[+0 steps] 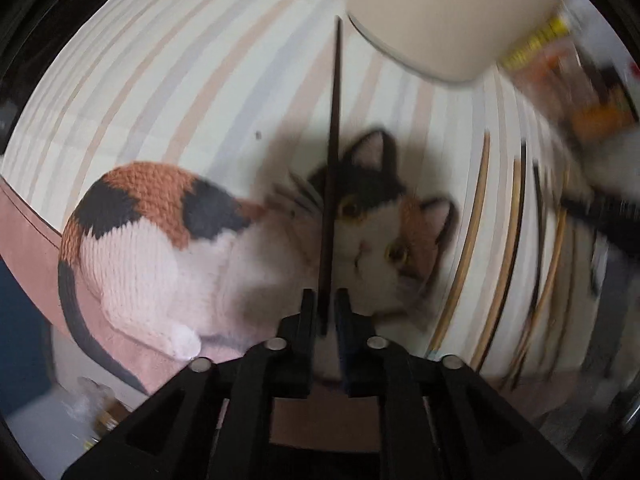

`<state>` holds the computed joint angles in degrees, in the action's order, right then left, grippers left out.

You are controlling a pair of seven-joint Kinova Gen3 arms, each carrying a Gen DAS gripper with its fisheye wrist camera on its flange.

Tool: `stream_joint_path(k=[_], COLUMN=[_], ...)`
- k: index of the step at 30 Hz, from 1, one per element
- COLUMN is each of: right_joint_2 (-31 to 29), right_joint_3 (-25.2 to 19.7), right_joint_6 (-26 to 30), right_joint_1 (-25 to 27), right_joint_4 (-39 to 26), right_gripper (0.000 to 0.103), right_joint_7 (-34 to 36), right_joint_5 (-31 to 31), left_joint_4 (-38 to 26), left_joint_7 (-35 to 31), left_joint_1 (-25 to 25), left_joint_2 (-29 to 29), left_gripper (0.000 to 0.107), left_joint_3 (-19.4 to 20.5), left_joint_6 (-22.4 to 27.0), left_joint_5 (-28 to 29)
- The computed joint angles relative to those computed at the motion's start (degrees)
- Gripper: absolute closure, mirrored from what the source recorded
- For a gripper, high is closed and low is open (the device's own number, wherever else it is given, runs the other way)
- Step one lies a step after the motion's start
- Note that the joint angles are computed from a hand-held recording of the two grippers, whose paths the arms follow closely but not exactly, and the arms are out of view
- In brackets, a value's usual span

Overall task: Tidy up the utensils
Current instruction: 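Lift the dark chopstick with the left tool while the right tool lifts the wooden chopstick toward the holder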

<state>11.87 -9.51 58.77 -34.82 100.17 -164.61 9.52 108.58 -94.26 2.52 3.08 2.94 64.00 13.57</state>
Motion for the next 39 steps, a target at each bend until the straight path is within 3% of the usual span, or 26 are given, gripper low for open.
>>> stream_joint_path(k=[2, 6, 10, 14, 16, 17, 18, 24, 30, 39], right_joint_2=[-0.33, -0.68, -0.52, 0.62, 0.87, 0.88, 0.90, 1.04, -1.17, -5.08], right_joint_3=[0.08, 0.10, 0.24, 0.59, 0.83, 0.88, 0.92, 0.69, -0.01, -1.66], right_joint_6=[-0.79, -0.98, -0.82, -1.53, -1.91, -2.05, -2.03, -2.43, -1.44, 0.05], right_joint_1=[0.28, 0.37, 0.71, 1.61, 1.99, 2.02, 1.96, 0.77, -1.84, -2.34], right_joint_4=[0.64, 1.13, 1.00, 0.56, 0.72, 0.86, 0.91, 0.50, -0.04, -2.12], right_gripper=[0.096, 0.096, 0.096, 0.096, 0.096, 0.096, 0.096, 0.096, 0.096, 0.096], right_joint_7=[-0.22, -0.67, -1.04, -1.16, -1.04, -1.15, -1.30, -2.03, -5.22, -7.67], right_joint_5=[-0.36, -0.01, -0.13, -1.49, -1.96, -2.10, -2.03, -1.00, 2.88, 6.95], left_joint_4=[-1.73, -7.48, -13.02, -14.67, -14.92, -14.32, -14.78, -10.88, -5.55, -5.51], left_joint_7=[2.23, 5.19, 8.56, 7.01, 5.98, 6.25, 6.06, 1.61, -4.44, -3.25], left_joint_1=[0.65, 1.92, 5.97, 9.24, 8.98, 9.65, 9.27, 6.39, 2.09, 1.79], left_joint_2=[0.75, 5.18, 10.47, 12.93, 12.98, 12.38, 12.73, 8.76, -0.22, -8.64], left_gripper=[0.063, 0.063, 0.063, 0.063, 0.072, 0.101, 0.104, 0.104, 0.104, 0.105], left_joint_3=[0.38, 1.39, 2.13, 2.72, 3.07, 2.77, 3.05, 2.50, 0.88, -0.10], left_joint_6=[-1.88, -3.86, -3.61, -3.68, -3.17, -3.73, -3.60, -4.75, -4.74, -3.47], left_joint_5=[-1.09, -3.65, -10.89, -15.18, -14.42, -14.24, -13.86, -10.61, -3.13, -0.57])
